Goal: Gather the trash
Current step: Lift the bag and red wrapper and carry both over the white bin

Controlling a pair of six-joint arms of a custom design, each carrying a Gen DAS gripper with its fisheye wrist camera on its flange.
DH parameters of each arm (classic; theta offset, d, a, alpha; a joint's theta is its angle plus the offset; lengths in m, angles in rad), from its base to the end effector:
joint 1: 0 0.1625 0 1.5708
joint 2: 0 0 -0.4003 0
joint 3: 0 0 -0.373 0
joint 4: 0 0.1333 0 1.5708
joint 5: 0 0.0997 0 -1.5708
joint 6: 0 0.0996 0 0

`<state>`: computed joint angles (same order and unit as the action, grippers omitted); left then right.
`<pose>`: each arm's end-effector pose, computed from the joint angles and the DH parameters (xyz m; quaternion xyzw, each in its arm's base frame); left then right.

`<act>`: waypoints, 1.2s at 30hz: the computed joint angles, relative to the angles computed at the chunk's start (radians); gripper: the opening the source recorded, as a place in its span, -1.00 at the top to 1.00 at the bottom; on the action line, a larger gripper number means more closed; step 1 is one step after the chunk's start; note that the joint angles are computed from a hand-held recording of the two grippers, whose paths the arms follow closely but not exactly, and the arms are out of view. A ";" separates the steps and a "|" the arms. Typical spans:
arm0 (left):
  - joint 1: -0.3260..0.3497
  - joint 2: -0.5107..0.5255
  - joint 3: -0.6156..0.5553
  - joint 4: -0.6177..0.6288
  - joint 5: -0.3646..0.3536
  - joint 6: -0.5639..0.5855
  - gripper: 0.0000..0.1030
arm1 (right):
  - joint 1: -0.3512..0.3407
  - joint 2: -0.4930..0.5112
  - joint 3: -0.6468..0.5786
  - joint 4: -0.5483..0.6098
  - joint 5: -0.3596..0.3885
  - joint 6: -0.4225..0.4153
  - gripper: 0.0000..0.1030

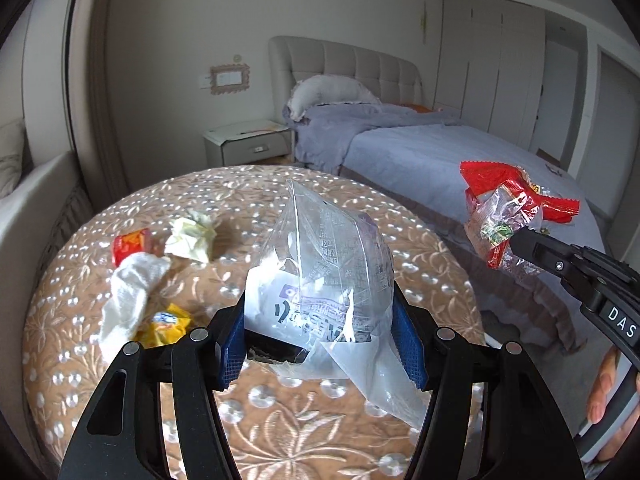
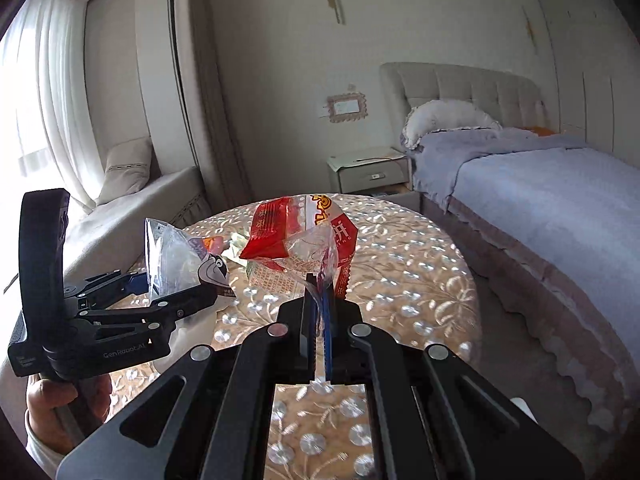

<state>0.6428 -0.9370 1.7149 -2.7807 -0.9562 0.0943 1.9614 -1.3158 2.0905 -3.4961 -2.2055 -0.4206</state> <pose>-0.3878 -0.5287 0.1911 0.3989 0.8437 -0.3064 0.1874 0.2520 -0.4169 0.3473 0.1585 -0.7994 0.5129 0.2695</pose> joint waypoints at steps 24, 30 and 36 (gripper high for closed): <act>-0.124 0.291 -0.088 0.060 -0.218 0.039 -0.19 | -0.242 -0.355 0.339 -0.117 -0.044 0.106 0.93; -0.131 0.367 -0.138 0.107 -0.248 0.059 -0.21 | -0.347 -0.395 0.374 -0.091 0.009 0.133 0.93; -0.123 0.461 -0.206 0.187 -0.267 0.049 -0.21 | -0.472 -0.449 0.402 -0.030 0.097 0.154 0.93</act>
<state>0.5197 -0.4760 1.5089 -2.5933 -1.2228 0.1438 1.4892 -1.7645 2.4920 -3.5256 -2.1086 -0.2669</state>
